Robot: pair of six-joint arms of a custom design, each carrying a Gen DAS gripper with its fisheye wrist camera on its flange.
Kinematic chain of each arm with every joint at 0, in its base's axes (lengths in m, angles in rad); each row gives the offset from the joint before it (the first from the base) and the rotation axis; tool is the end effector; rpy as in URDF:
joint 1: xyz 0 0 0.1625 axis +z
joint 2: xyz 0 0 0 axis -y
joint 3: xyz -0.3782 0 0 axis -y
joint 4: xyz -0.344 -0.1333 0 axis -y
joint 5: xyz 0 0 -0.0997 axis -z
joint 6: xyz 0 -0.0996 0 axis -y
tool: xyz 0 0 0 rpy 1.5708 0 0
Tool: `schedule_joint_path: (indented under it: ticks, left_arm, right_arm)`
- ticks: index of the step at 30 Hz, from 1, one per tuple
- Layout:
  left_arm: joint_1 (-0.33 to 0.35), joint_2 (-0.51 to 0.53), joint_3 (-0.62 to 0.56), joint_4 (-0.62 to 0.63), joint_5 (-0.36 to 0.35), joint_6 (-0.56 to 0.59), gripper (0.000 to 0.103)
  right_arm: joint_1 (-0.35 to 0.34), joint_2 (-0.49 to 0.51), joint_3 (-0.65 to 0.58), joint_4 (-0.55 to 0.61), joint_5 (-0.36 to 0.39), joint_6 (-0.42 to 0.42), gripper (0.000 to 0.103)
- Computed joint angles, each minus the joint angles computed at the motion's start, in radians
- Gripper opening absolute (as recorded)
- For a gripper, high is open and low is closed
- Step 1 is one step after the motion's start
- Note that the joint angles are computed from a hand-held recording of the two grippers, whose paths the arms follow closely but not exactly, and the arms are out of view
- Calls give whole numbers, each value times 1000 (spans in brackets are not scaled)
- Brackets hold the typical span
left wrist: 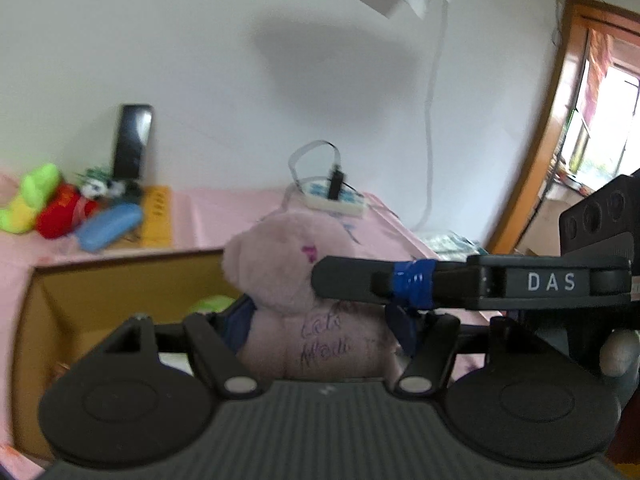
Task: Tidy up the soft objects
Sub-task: 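Carry the pink teddy bear into the box and release it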
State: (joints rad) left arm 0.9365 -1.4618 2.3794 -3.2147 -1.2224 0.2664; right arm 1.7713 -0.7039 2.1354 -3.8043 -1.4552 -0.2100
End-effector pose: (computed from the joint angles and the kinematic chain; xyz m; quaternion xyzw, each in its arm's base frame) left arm -0.0945 -0.4108 0.2615 0.3453 0.8556 -0.3736 0.0953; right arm 0.2368 -0.4381 0.0695 -0.2094 0.8952 -0.3899 0.0513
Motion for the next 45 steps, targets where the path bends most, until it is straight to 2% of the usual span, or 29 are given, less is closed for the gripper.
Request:
schedule_joint_path:
  ticks: [4, 8, 16, 21, 26, 31, 41, 45]
  left_arm:
    - [66, -32, -52, 7, -13, 72, 67]
    - [140, -16, -118, 27, -18, 110, 67]
    - [276, 44, -236, 104, -37, 124, 67]
    - [343, 102, -298, 136, -46, 104, 67]
    - [364, 132, -320, 136, -14, 108, 65]
    - [369, 131, -319, 147, -14, 98, 66]
    - [309, 117, -268, 146, 90, 76, 70]
    - [276, 115, -254, 151, 147, 55, 70]
  right_arm:
    - [39, 81, -129, 46, 19, 7, 24]
    - [65, 160, -261, 117, 20, 33, 24]
    - [88, 293, -455, 251, -45, 123, 24]
    - [95, 349, -529, 306, -108, 171, 24]
    - [109, 399, -588, 333, -199, 225, 25]
    - [111, 400, -591, 341, -208, 234, 25]
    - [121, 393, -566, 308, -265, 207, 26]
    - [114, 375, -536, 298, -279, 225, 26]
